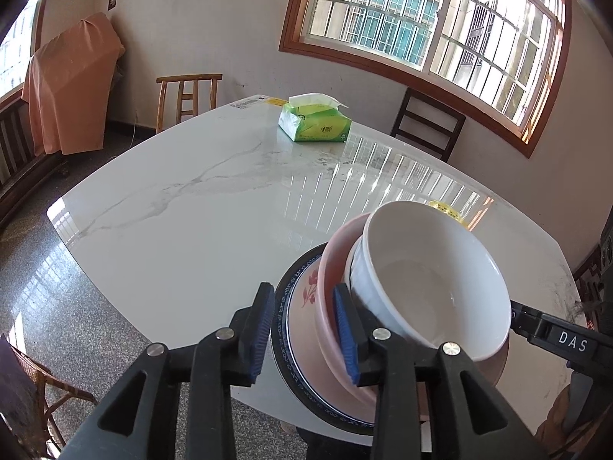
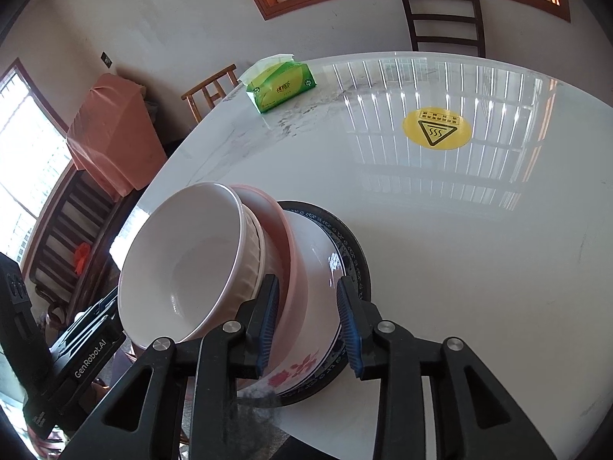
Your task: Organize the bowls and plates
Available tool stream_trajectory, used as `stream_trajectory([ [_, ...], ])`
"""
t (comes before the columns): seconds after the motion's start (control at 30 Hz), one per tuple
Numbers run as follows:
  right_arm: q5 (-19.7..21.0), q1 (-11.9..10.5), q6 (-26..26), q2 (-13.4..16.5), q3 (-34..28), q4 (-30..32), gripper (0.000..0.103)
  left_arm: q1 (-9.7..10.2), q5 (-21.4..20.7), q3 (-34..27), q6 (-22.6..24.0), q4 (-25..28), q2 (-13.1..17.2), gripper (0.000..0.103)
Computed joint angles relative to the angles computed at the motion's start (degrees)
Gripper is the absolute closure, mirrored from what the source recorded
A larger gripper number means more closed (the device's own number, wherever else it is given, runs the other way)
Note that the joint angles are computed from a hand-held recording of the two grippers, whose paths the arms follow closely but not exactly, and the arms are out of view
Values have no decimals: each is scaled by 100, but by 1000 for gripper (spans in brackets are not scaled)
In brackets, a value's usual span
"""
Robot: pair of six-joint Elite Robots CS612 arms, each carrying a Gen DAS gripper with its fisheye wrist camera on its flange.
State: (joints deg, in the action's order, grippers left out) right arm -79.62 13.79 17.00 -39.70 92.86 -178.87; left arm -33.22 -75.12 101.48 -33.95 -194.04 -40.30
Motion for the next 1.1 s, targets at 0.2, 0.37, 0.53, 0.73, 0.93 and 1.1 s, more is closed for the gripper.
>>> stream_trajectory([
  [0.2, -202, 42, 7, 22, 46, -251, 72, -51, 252, 9, 133, -148, 49, 67],
  [0.37, -300, 45, 109, 53, 88, -464, 65, -95, 468, 39, 206, -382, 109, 62],
  [0.53, -255, 24, 233, 86, 125, -656, 62, -133, 632, 82, 250, -625, 159, 60],
  [0.73, -536, 99, 196, 84, 281, -1172, 62, -227, 914, 158, 398, -978, 216, 59],
  [0.93, -1186, 277, -73, 128, 508, -2310, 56, -358, 1252, 249, 601, -1468, 300, 58],
  [1.1, -1674, 452, -499, 206, 614, -3143, 42, -449, 1424, 307, 691, -1716, 337, 56],
])
